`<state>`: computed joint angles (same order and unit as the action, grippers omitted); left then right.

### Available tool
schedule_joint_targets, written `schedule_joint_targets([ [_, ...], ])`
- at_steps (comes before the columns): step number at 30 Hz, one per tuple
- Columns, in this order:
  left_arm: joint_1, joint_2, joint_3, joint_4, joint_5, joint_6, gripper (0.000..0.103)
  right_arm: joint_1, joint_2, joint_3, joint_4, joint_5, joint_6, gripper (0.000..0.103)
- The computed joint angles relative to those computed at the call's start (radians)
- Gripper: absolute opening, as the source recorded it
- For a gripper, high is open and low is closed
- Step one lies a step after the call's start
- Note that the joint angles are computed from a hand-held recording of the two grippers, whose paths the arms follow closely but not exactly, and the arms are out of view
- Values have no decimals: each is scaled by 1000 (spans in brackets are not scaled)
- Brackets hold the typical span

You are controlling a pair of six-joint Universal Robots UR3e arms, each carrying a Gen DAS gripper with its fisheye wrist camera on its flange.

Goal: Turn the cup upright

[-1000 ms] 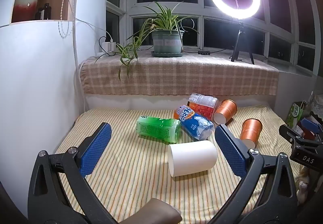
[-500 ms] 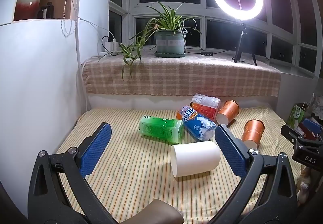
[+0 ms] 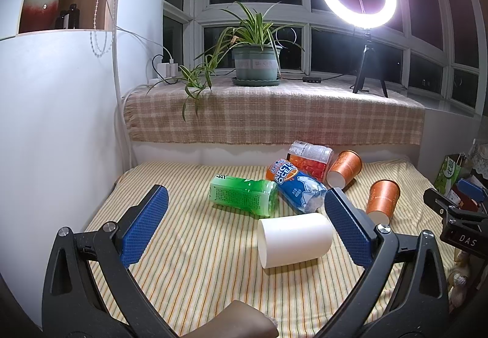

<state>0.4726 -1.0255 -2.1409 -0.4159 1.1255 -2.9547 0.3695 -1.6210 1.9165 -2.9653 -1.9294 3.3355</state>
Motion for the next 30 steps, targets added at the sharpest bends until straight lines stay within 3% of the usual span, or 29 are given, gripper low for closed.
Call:
schedule_joint_targets([
  [30, 0, 1, 8, -10, 4, 2, 103, -15, 11, 13, -17, 19, -3, 103],
])
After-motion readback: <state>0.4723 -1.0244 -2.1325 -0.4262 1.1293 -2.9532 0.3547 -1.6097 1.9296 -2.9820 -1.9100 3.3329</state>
